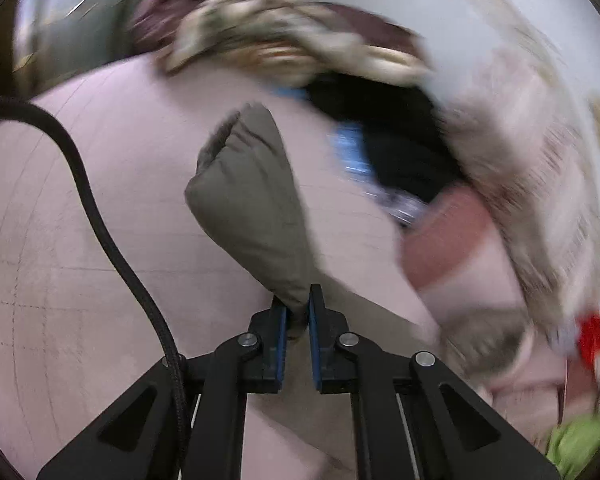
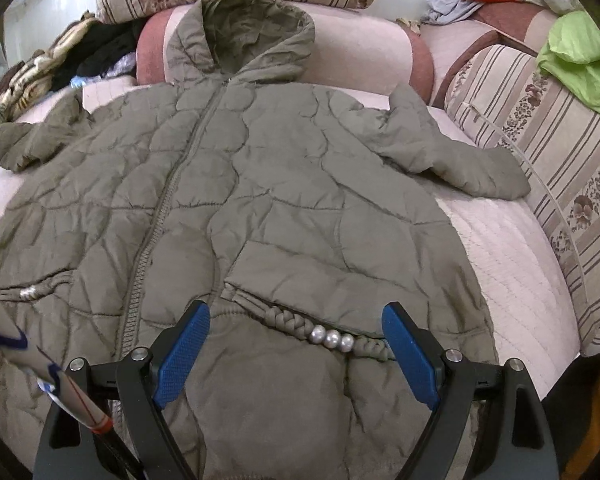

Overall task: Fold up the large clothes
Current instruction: 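Fold the gripped sleeve across the jacket body with the left tool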

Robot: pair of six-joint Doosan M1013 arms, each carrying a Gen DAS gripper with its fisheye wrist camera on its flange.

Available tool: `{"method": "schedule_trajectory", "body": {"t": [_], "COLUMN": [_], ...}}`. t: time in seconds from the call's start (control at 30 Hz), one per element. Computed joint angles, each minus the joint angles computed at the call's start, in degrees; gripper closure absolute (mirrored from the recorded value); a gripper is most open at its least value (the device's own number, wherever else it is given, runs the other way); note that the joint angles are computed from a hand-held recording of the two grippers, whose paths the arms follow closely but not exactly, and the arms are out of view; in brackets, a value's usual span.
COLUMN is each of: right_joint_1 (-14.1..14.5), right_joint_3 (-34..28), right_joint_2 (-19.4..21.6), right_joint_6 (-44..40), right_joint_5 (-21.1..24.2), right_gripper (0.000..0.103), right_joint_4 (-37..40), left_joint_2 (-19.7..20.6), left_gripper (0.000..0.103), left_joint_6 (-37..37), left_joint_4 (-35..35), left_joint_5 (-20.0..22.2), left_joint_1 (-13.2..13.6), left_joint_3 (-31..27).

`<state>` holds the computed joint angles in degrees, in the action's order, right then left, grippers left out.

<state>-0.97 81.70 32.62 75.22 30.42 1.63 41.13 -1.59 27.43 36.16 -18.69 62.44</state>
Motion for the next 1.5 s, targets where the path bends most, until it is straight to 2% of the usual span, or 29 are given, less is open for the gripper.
{"method": "schedule_trajectory", "body": {"t": [0.13,0.23,0.3,0.47,0.53,0.63,0.7,0.77,0.8,0.87,0.93,1.1,1.27,1.43,1.47,1.5], "right_joint_1": [-1.13,-2.04,-2.64,-4.3,-4.89,-5.4,-5.78,-6.18,-6.28,-6.46,-6.47,-5.36,-3.19,-1.51,-1.17,-0.97], "right_joint_3": [1.43,2.45,3.13,3.78,3.42,2.48,1.82,0.4,-0.26,-2.98,-6.13,-16.27,-29.16,-37.08,-38.23,-39.25], "right_joint_2": [-1.53,-2.61,-3.29,-4.21,-4.07,-3.56,-3.22,-2.49,-2.11,-0.53,1.44,8.58,17.48,22.63,23.23,23.72], "right_joint_6": [-3.17,-4.99,-6.05,-7.71,-8.31,-8.82,-9.96,-11.71,-12.13,-13.16,-14.19,-10.46,-1.78,3.57,3.91,3.86], "right_joint_5": [-1.03,-1.42,-1.8,-1.18,-0.19,1.51,2.52,4.54,5.46,9.28,13.48,21.78,30.26,35.43,36.29,37.51], "right_gripper": [0.012,0.012,0.012,0.012,0.012,0.012,0.012,0.012,0.012,0.012,0.012,0.012,0.011,0.011,0.02,0.053], "right_joint_4": [4.93,7.98,9.77,13.63,14.8,15.58,17.19,20.0,20.92,24.07,27.22,31.51,30.47,32.11,32.33,32.59], "left_joint_2": [2.77,5.1,7.24,14.22,17.88,20.93,19.15,15.02,14.21,10.26,7.77,3.61,1.0,2.27,2.4,2.49], "left_gripper": [0.094,0.094,0.094,0.093,0.091,0.085,0.084,0.073,0.063,0.057,0.051,0.046,0.046,0.046,0.046,0.046], "left_joint_6": [15.89,24.45,29.41,36.28,36.21,37.84,37.46,34.44,33.25,28.25,24.09,14.76,5.12,4.26,4.12,4.0], "left_joint_4": [-4.78,-8.84,-10.96,-15.66,-14.28,-14.11,-14.44,-11.0,-9.18,-2.98,2.69,11.05,14.0,15.1,14.94,14.61], "left_joint_5": [0.19,-0.05,1.55,9.06,16.12,23.43,22.22,18.2,18.0,16.42,18.66,23.87,24.15,27.35,27.33,26.96], "left_joint_1": [-3.59,-6.27,-8.21,-12.06,-13.58,-14.78,-15.39,-16.78,-17.32,-18.96,-20.61,-23.14,-24.31,-24.73,-24.7,-24.59], "left_joint_3": [-9.52,-14.53,-18.2,-27.34,-32.41,-36.84,-33.21,-25.69,-24.51,-17.86,-14.13,-6.87,-0.91,-1.59,-1.67,-1.66]}}
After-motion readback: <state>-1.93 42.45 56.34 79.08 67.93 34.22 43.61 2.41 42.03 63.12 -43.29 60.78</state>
